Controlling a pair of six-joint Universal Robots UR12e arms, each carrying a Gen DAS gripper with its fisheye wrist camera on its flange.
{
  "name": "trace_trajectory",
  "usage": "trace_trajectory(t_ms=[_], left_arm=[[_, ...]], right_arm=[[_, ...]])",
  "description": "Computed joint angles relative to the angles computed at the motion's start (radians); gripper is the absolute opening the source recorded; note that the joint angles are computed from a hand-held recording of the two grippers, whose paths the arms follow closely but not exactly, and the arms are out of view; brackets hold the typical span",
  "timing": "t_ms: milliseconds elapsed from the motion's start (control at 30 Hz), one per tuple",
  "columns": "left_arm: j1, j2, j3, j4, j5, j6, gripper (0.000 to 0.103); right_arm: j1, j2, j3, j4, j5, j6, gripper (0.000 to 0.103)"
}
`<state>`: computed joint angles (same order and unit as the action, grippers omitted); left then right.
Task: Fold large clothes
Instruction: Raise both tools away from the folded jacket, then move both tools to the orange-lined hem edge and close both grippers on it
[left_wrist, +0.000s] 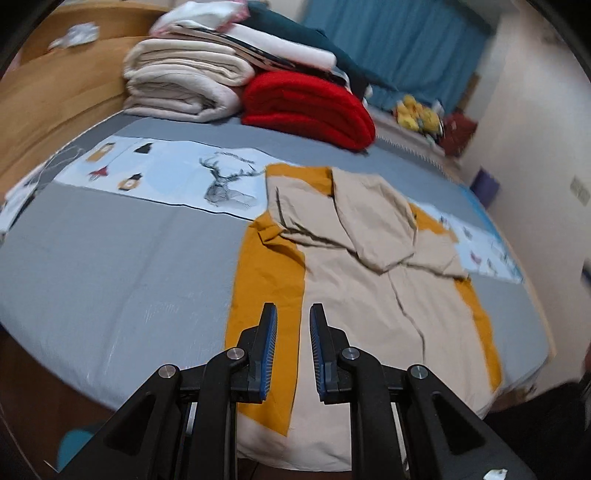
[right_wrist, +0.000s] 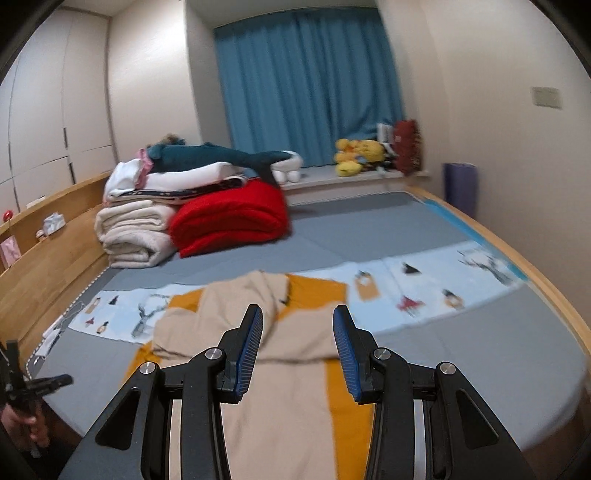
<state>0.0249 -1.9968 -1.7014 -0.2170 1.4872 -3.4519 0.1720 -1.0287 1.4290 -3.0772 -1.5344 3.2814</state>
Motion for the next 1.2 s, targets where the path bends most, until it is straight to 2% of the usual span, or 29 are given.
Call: trace_trajectory(t_ms=[100,200,233,267,333,367,433,500,567,633,667,733,800,833,900,1000,1067,1200], left_arm=[[0.004,0.0,-0.002,-0.008,0.022,-0.044,0.015],[0.01,-0.005,0.006,-0.053,-0.007,-0.088,0.014],[0.011,-0.004,0.004,-0.066,-0.015,-0.098,0.014],[0.011,-0.005,0.003,-0.076,-0.02,-0.105,0.014],[0.011,-0.007,0.009,-0.104,-0.021,-0.116,0.014],[0.011,-0.006,0.01,-0.12,-0.021,-0.121,0.014],[0.014,0.0,0.022,-0.175,-0.035,-0.138,0.014],[0.02,0.006,0.023,-0.19,-0.06,-0.142,0.014],[0.016,-0.003,0.03,-0.207,-0.043,-0.108,0.014],[0.014,-0.022,0.027,-0.211,-0.026,-0.082,0.014],[0.015,-0.036,0.032,-0.24,-0.025,-0.095,0.014],[0.018,-0.061,0.064,-0.351,-0.023,-0.108,0.014],[0.017,-0.077,0.085,-0.42,0.003,-0.106,0.014],[0.02,-0.081,0.091,-0.442,0.008,-0.12,0.014],[0.035,-0.084,0.089,-0.457,-0.025,-0.168,0.014],[0.046,-0.089,0.093,-0.493,-0.042,-0.204,0.021],[0.05,-0.095,0.102,-0.539,-0.045,-0.205,0.032],[0.054,-0.101,0.11,-0.6,-0.052,-0.196,0.038]], right_arm=[[-0.001,-0.024,0.077,0.053,-0.087,0.004,0.041],[-0.022,-0.048,0.121,0.18,-0.072,0.111,0.034],[-0.036,-0.058,0.138,0.165,-0.033,0.143,0.034],[-0.04,-0.058,0.148,0.138,-0.031,0.139,0.034],[-0.038,-0.052,0.16,0.144,-0.072,0.102,0.034],[-0.041,-0.045,0.167,0.165,-0.079,0.112,0.034],[-0.05,-0.024,0.142,0.259,-0.047,0.167,0.035],[-0.045,-0.006,0.119,0.279,-0.056,0.141,0.034],[-0.037,0.009,0.102,0.304,-0.08,0.106,0.035],[-0.04,0.02,0.086,0.349,-0.047,0.104,0.035],[-0.041,0.026,0.075,0.389,-0.035,0.101,0.035],[-0.04,0.042,0.051,0.455,-0.042,0.081,0.035],[-0.039,0.054,0.036,0.498,-0.05,0.074,0.035],[-0.041,0.058,0.031,0.516,-0.047,0.077,0.035],[-0.048,0.063,0.025,0.546,-0.027,0.099,0.036],[-0.06,0.08,0.004,0.62,0.017,0.129,0.036],[-0.064,0.092,-0.01,0.677,0.027,0.137,0.036],[-0.067,0.108,-0.028,0.761,0.025,0.154,0.036]])
